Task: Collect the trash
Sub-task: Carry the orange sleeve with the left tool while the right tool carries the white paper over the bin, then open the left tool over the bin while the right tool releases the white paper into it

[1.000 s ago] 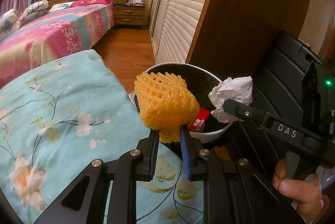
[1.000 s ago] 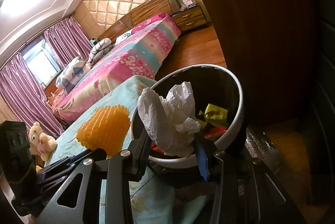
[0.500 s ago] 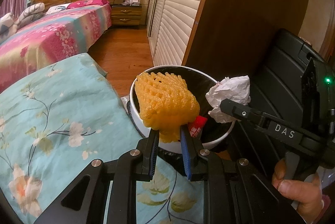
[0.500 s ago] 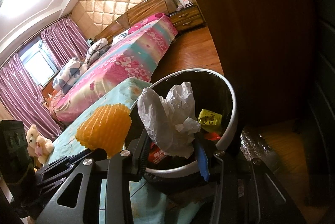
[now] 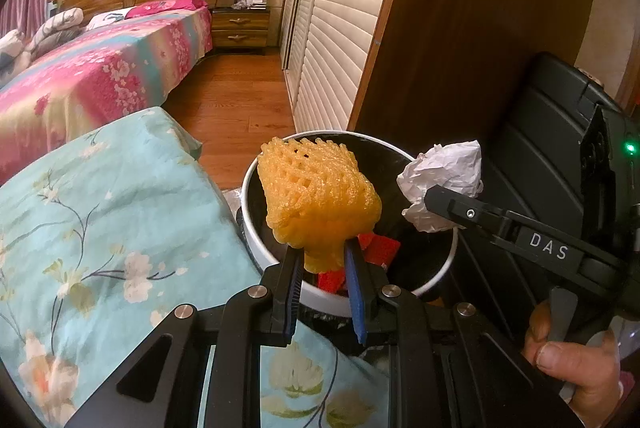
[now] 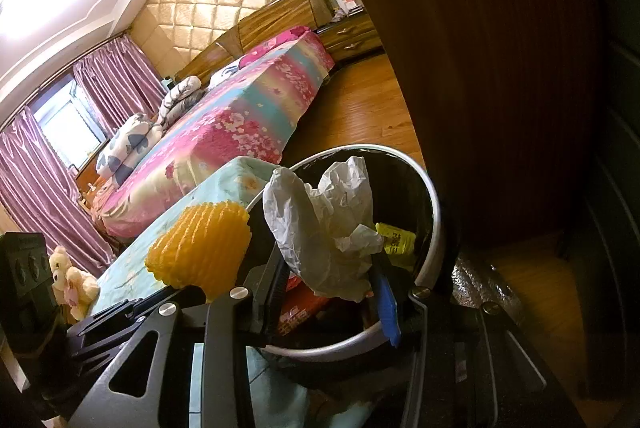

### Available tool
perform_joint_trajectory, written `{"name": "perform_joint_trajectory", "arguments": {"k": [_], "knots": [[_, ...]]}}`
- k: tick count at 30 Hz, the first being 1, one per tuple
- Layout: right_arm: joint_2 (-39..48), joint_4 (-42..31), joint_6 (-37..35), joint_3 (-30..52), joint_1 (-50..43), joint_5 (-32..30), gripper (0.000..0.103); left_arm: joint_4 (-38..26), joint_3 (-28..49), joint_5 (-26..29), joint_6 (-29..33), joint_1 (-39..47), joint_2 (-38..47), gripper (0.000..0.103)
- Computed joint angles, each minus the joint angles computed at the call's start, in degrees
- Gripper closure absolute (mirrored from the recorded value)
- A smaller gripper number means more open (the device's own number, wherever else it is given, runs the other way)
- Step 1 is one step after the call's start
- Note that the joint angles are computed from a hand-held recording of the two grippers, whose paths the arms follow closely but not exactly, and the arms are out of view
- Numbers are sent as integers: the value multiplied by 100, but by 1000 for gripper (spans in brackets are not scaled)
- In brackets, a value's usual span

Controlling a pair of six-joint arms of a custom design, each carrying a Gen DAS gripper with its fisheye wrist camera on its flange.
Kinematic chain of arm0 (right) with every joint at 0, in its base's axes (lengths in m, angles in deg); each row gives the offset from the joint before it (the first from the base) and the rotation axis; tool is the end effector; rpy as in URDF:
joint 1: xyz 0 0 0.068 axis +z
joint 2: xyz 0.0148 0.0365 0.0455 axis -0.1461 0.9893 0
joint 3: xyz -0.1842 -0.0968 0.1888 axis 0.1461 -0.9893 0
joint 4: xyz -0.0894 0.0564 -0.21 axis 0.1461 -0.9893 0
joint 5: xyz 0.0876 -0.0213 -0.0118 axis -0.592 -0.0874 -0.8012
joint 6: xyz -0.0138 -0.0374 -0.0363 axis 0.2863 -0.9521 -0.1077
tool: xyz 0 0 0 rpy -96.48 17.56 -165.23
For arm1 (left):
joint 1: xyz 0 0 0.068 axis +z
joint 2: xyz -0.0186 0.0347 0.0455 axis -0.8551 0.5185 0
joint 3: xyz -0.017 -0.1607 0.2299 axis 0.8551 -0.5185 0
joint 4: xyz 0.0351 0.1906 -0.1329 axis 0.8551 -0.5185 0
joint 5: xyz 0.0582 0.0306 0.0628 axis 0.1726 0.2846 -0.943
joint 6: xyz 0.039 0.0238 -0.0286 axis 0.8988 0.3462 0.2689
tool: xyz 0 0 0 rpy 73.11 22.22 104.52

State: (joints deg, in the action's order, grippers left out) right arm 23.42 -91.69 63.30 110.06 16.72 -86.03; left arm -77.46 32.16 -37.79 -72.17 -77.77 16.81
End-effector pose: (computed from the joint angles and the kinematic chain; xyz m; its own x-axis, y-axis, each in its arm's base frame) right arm 0.1805 0.0891 0.1996 -0.7643 0.1446 -0.6285 -0.1652 0.8982 0.4075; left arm 0.2244 -0.0762 0.2214 -0.7021 -0.0679 -0.7088 0.1037 0.9751 -0.1961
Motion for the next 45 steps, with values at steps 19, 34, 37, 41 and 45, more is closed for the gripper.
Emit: {"name": "perform_joint_trajectory", "arguments": {"k": [19, 34, 37, 41, 45], "knots": [[542, 25, -154, 308, -212, -191, 62, -220, 300, -144, -61, -215, 160, 83], [797, -98, -251, 569, -197, -203, 61, -394, 459, -256, -112, -375, 246, 83], [813, -134, -247, 604, -213, -216, 61, -417, 474, -238, -109, -364, 257, 82], [852, -168, -246, 641, -231, -253, 60, -475, 530, -222, -78, -337, 287, 80], [893, -210, -215, 693, -221, -254, 57, -534, 603, -249, -89, -348, 312, 77]]}}
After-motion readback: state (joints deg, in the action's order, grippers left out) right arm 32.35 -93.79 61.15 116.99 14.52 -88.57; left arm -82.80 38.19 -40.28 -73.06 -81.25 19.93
